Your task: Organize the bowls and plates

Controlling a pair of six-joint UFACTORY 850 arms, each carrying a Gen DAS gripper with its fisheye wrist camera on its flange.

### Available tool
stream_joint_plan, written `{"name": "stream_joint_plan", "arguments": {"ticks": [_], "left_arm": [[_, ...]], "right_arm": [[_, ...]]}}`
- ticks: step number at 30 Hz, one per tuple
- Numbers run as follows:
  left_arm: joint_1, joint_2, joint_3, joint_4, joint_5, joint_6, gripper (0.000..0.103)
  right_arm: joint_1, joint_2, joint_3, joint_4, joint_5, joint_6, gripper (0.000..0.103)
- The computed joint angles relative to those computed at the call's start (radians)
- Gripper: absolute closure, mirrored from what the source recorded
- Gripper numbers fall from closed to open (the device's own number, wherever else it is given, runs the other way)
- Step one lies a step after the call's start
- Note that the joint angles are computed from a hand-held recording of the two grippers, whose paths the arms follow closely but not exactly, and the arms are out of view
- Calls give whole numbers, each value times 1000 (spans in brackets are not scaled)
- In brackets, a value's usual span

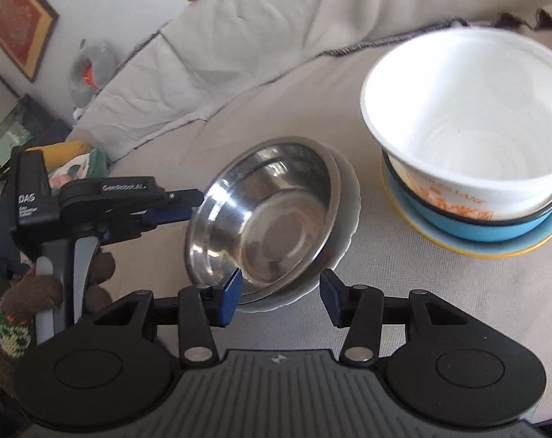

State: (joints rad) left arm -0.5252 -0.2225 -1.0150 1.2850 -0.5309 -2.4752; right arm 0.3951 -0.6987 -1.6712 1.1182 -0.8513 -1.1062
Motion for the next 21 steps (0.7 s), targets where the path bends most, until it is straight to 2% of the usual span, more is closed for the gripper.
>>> {"name": "stream_joint_plan", "arguments": {"ticks": [2, 5, 8, 10, 13, 16, 19, 21], "left_arm": [[-12, -11, -40, 67, 35, -21, 71], [-21, -70, -135, 147, 107, -17, 71], [-28, -159, -259, 52, 135, 132, 71], [-29, -218, -339, -56, 138, 265, 71], [-25, -287, -431, -230, 128, 477, 71], [-20, -351, -518, -423, 76, 687, 71], [-6, -382, -549, -546, 65, 788, 71], [6, -389, -548, -582, 93, 809, 62]], "right_arm": [[-24, 50, 46, 85, 29, -122, 55], [-58, 110, 102, 270, 143, -316, 55], [-67, 107, 95, 380, 330, -421, 52], [-76, 72, 50, 341, 395, -369, 52], [-93, 0, -41, 189, 384, -192, 52], [-94, -61, -107, 83, 361, -99, 52], [-94, -108, -152, -3, 331, -10, 52], [-98, -133, -177, -19, 323, 18, 50]]}}
